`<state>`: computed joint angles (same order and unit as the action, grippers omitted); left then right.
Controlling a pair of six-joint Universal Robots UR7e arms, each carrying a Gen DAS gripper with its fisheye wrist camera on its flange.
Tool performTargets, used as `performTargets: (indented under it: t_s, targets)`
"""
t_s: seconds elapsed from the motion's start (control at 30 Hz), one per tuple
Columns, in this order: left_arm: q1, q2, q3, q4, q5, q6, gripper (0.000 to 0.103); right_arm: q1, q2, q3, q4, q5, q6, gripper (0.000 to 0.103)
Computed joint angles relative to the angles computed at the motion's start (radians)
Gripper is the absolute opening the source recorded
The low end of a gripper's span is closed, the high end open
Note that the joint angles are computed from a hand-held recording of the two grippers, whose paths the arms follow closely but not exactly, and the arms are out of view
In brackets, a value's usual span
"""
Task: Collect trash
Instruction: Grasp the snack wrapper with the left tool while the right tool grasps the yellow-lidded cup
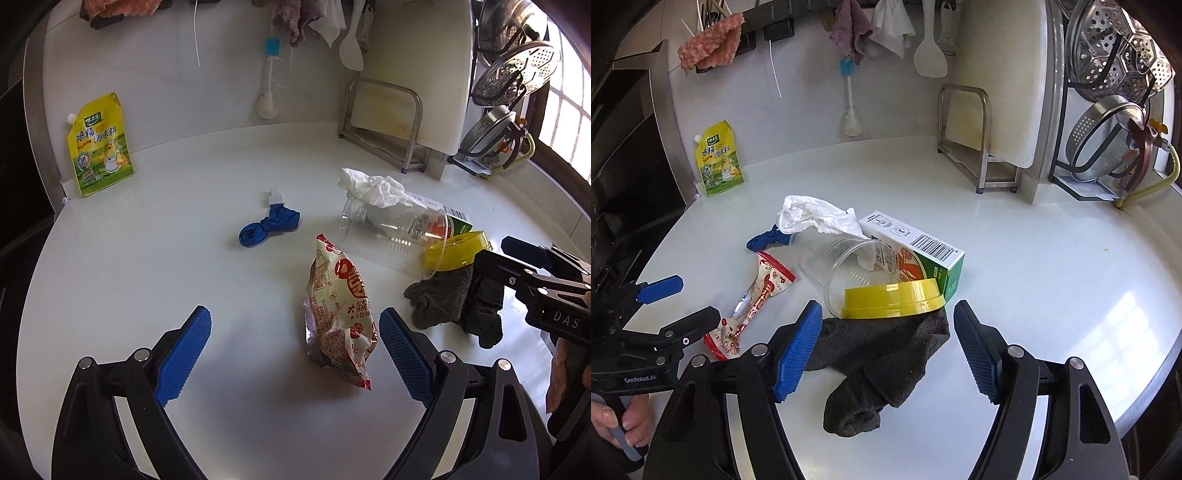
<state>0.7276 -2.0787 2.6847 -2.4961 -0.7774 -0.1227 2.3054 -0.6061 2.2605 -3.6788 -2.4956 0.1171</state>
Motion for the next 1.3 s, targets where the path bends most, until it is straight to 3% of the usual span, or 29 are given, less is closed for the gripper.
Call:
performTargets:
  t_s: [0.27, 0.4, 0.53, 0.93, 1.3]
  targets:
    - [0.005, 0.041, 0.003, -0.039, -0.003, 0.016, 0.092, -0.061, -0.008, -0.023, 0.036, 0.064, -0.028, 0.072]
    - [0.010, 0.052, 0.002, -0.048, -0.003, 0.019, 0.092, -0.071, 0.008, -0.031, 0.012, 0.061, -0.050, 0.072]
    - [0.018, 0.063, -0.001, -0.056, -0.007, 0.019, 0.092, -0.074, 0.014, -0.026, -0.012, 0.061, -0.064, 0.066]
    - [0.015, 0.107, -0.005, -0.068, 0.005, -0.016, 0.092, -0.046, 0.007, 0.042, -0.238, 0.079, -0.071, 0.065]
    - [0.033, 0.254, -0.033, -0.097, 0.041, -0.050, 0.092, -0.008, -0.026, 0.102, -0.357, 0.061, -0.052, 0.065]
